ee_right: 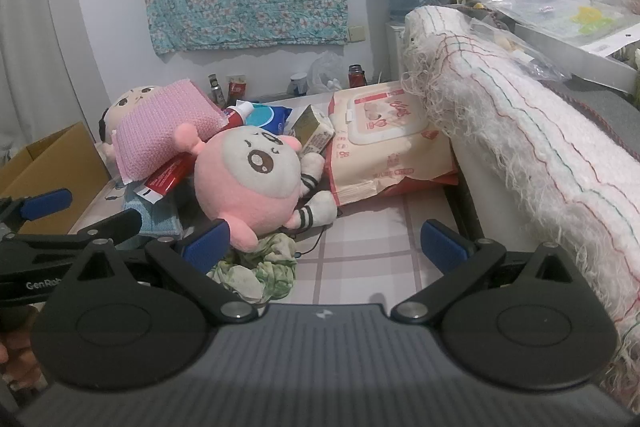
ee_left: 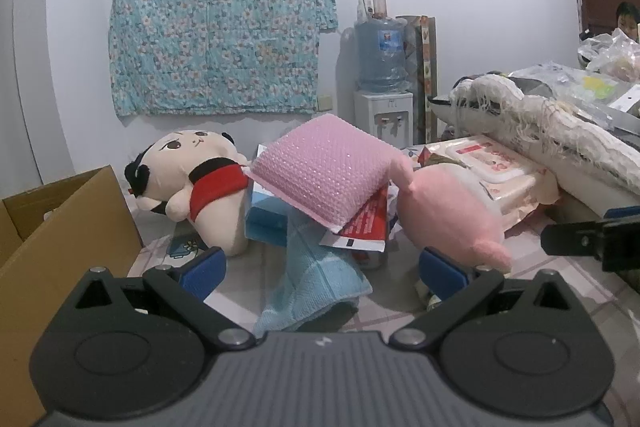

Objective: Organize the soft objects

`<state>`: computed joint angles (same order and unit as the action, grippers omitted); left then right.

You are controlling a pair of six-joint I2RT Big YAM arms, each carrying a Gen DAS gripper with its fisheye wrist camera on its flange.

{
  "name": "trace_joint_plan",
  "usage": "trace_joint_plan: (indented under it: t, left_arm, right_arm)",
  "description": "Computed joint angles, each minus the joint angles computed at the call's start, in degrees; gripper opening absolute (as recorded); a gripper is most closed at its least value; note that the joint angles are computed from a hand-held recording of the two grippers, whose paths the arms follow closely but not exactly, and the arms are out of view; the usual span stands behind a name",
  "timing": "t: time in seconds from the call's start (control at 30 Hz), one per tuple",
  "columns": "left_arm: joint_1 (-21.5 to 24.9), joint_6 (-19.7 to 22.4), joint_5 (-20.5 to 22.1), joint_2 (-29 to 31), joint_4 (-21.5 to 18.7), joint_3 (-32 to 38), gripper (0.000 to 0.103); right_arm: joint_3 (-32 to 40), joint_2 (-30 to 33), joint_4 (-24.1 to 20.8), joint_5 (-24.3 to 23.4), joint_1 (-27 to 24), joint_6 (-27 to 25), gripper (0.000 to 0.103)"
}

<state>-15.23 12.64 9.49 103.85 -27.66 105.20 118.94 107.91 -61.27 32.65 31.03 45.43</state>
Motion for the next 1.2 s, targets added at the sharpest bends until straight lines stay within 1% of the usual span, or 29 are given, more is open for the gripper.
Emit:
trace_joint_plan:
  t: [0.57, 0.87, 0.97, 1.1, 1.2]
  left_arm:
    - [0.4, -1.1, 0.4, 1.3, -2.6, 2.1, 0.103]
    - [0.2, -1.5, -0.3, 2.0, -4.3, 3.4, 0.103]
    - [0.1, -1.3, -0.7, 2.1, -4.3, 3.5, 0.103]
    - [-0.3, 0.3, -3.0, 1.8, -1.3, 2.2, 0.103]
    - [-0.3, 0.1, -2.5, 1.7, -1.4, 2.2, 0.103]
  right_arm:
    - [0.1, 0.0, 0.2, 0.0, 0.1, -0.9, 0.102]
    - [0.3, 0.2, -0.1, -0.2, 0.2, -1.1, 0.102]
    - [0.1, 0.2, 0.2, -0.2, 0.2, -1.2, 0.102]
    - [-0.1, 0.1, 0.5, -0.3, 0.2, -1.4, 0.102]
    - [0.0, 0.0, 0.6, -0.4, 0.2, -1.5, 0.102]
